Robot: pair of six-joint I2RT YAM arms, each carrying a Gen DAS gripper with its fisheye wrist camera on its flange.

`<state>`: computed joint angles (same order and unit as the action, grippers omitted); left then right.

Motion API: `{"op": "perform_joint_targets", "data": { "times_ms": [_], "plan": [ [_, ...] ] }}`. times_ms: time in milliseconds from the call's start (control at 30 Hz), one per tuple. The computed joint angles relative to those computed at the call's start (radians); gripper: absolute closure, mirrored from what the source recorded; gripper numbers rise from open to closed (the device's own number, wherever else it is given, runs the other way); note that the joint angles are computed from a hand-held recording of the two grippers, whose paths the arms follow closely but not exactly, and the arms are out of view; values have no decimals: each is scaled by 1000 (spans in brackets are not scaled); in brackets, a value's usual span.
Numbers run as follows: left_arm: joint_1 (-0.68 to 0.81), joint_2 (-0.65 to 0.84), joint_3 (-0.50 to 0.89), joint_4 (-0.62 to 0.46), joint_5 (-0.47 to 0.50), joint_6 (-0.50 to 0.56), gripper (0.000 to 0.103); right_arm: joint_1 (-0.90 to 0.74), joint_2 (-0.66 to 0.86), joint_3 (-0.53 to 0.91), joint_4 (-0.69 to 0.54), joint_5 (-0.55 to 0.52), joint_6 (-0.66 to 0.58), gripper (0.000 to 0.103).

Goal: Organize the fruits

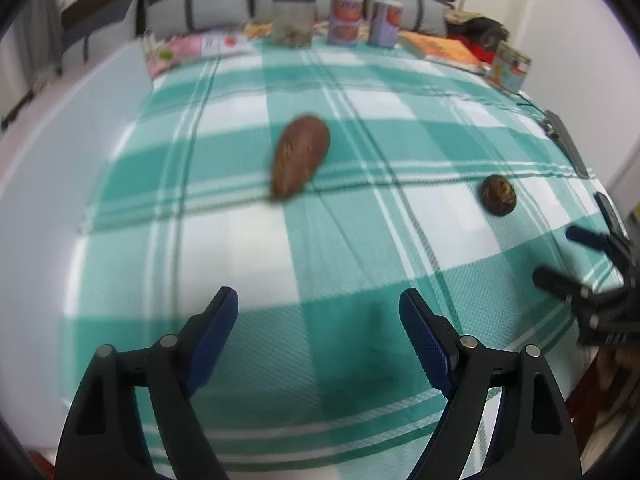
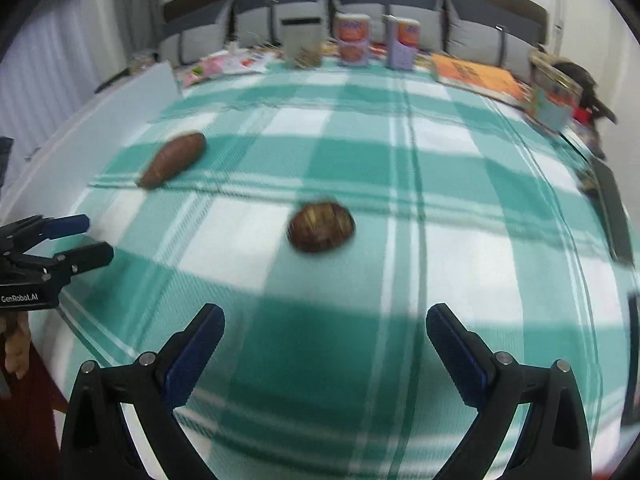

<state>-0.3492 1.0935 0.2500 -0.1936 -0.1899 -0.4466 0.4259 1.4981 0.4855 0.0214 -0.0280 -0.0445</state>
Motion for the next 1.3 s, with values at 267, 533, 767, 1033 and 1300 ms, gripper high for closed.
{"op": "perform_joint_targets", "data": {
  "times_ms": [267, 533, 767, 1033, 1300],
  "plan": [
    [-113, 112, -13, 54, -128, -119, 6, 26, 52, -72, 162, 58, 23, 0],
    [-147, 109, -49, 103, -170, -128, 3, 16, 74, -88, 227, 29, 14, 0],
    [-161, 125, -53, 127, -187, -138, 3, 16, 75, -90, 230, 28, 11, 0],
    [-161, 128, -52, 129, -188, -137, 3, 16, 76, -89, 231, 27, 11, 0],
    [-161, 130, -52, 131, -188, -136, 2, 17, 75, -89, 231, 29, 12, 0]
  ]
}}
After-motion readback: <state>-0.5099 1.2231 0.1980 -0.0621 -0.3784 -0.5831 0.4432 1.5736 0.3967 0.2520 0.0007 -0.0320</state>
